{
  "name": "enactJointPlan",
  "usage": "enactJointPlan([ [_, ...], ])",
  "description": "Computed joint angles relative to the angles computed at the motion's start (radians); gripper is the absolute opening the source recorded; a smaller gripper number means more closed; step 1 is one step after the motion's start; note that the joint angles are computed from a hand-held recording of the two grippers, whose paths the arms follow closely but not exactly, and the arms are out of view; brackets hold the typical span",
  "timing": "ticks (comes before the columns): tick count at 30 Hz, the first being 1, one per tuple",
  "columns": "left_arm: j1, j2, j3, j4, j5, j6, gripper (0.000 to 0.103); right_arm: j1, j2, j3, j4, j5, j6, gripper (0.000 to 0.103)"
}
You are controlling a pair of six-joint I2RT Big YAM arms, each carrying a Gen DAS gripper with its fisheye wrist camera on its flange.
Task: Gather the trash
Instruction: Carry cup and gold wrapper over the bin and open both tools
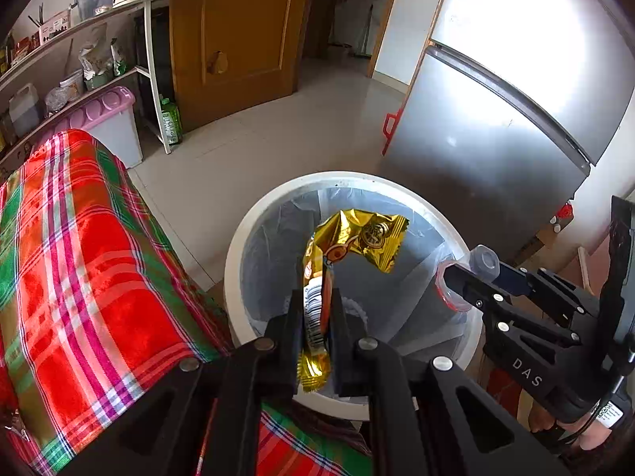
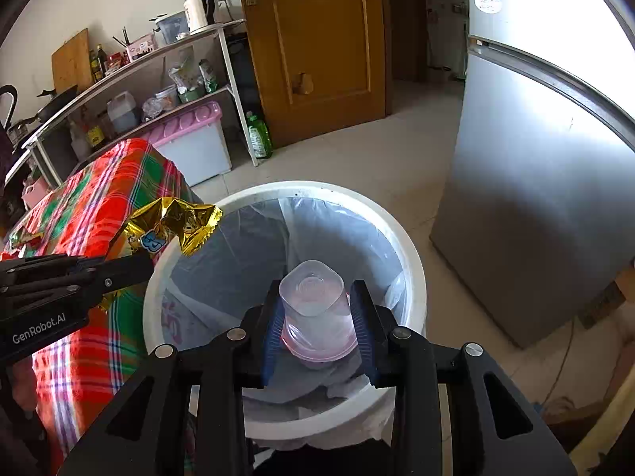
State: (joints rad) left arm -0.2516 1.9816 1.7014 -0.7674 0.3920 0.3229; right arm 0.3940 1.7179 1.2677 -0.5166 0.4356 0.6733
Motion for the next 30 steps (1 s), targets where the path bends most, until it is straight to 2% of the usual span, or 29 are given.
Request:
enactJointPlan([
  [7,-0.010,0.020,0.011,-0.008,-0.039,-0.003,0.014,-0.017,0.029,0.006,-0.012,-0.016,0.003,0.035],
  [11,-0.011,0.034,0.029,-0.023,-0.048,-0.018,0.028,-0.022,0.040,0.012,-0.025,-0.024,0.012,0.036],
  [12,-0.013,0.028,0.016,-0.003,-0.062,-0.011,0.035,-0.023,0.042,0.014,-0.027,-0.022,0.013,0.038],
  [14,-0.014,0.025,0.011,0.005,-0.059,-0.011,0.040,-0.023,0.047,0.019,-0.029,-0.020,0.018,0.050],
  [16,-0.010,0.030,0.020,-0.014,-0.037,-0.016,0.040,-0.022,0.045,0.015,-0.025,-0.020,0.023,0.050],
  [19,-0.007,0.028,0.018,-0.011,-0.043,-0.017,0.040,-0.020,0.043,0.014,-0.030,-0.016,0.029,0.050],
  [21,-0.002,0.026,0.019,-0.015,-0.035,-0.023,0.043,-0.017,0.042,0.014,-0.033,-0.012,0.033,0.050],
  [27,0.016,-0.023,-0.032,0.041,-0.035,-0.033,0.055,0.002,0.020,0.005,-0.020,0.015,0.038,0.050],
  [30,0.032,-0.056,-0.065,0.076,-0.031,-0.043,0.056,0.018,0.004,0.001,-0.011,0.043,0.043,0.050],
])
